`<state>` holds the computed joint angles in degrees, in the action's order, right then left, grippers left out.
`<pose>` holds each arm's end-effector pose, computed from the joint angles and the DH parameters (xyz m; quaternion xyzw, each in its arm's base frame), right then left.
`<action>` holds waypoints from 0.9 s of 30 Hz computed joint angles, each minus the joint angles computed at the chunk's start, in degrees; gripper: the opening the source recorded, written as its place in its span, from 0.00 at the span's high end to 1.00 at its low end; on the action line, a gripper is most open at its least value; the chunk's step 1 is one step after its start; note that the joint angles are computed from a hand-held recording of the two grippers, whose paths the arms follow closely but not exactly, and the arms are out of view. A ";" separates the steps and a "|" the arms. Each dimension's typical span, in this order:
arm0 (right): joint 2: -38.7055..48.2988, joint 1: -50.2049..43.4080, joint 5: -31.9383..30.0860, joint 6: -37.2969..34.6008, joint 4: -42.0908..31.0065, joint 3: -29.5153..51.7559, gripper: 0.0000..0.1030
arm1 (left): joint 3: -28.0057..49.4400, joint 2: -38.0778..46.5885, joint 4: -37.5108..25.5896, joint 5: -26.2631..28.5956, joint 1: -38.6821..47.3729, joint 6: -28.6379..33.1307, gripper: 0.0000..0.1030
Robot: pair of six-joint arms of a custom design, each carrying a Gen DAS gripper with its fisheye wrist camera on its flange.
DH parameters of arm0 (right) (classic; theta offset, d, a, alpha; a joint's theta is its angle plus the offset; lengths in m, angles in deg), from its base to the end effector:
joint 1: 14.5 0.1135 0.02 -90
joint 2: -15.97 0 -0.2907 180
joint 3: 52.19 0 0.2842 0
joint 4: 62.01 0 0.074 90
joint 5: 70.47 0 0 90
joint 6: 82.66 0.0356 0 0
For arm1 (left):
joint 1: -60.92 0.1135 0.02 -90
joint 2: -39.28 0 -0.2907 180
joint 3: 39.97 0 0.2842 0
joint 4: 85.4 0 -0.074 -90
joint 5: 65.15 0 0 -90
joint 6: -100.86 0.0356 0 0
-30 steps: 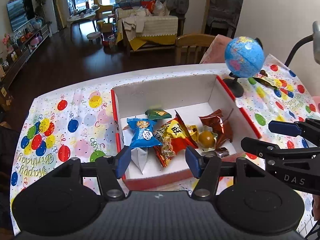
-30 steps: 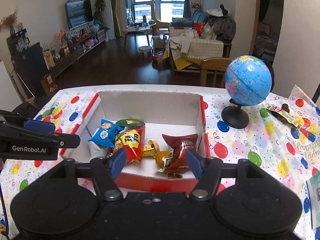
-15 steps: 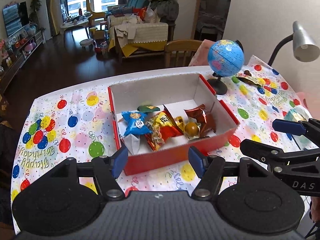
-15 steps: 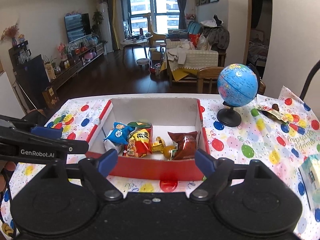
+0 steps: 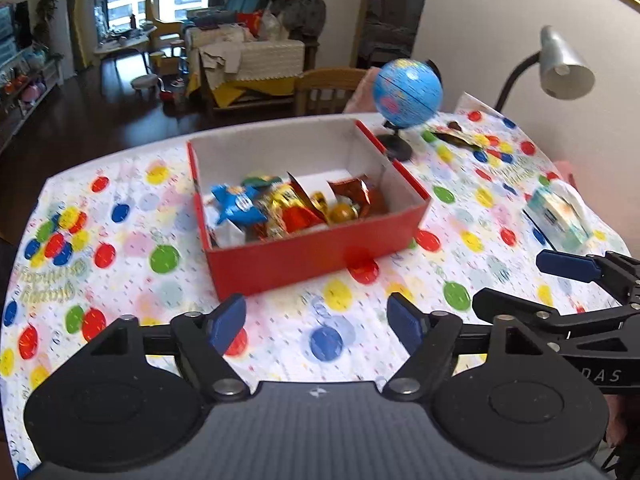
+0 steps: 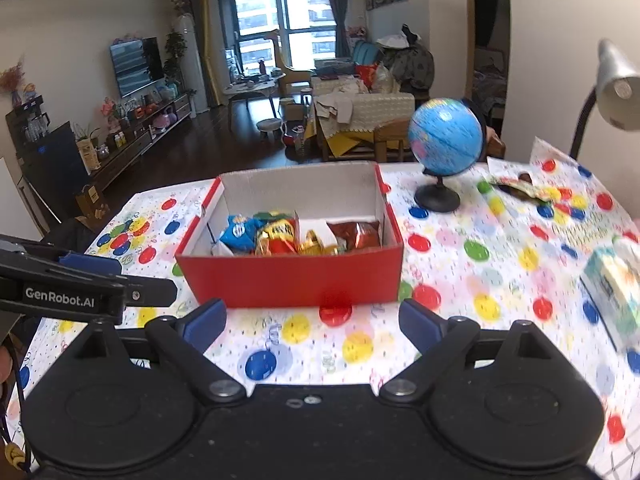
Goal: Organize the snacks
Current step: 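Withdraw both tools from the box toward the last snacks, then grasp the tan stick snack with left tool while right tool grasps the purple candy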
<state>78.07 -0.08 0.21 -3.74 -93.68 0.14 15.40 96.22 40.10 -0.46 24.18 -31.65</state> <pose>0.2341 0.0723 0.2510 -0.2656 0.8612 0.1647 0.4007 0.1732 -0.1103 0.2612 -0.1108 0.9288 -0.0202 0.3529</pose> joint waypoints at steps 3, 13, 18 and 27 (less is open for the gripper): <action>-3.11 -1.12 0.14 -0.20 -0.39 -2.98 0.10 | -1.79 -0.64 0.74 -0.21 -2.48 -1.40 0.20; -10.78 -4.99 2.37 -0.50 -2.39 -13.11 0.10 | -8.78 2.51 7.14 5.81 -5.77 -5.37 0.10; -11.84 -8.51 5.16 0.21 -1.92 -17.74 0.11 | -11.04 7.25 10.66 7.79 -6.83 -7.10 0.10; -9.27 -9.85 10.08 3.84 1.49 -22.55 0.20 | -12.67 15.73 15.32 7.46 -6.27 -7.45 0.10</action>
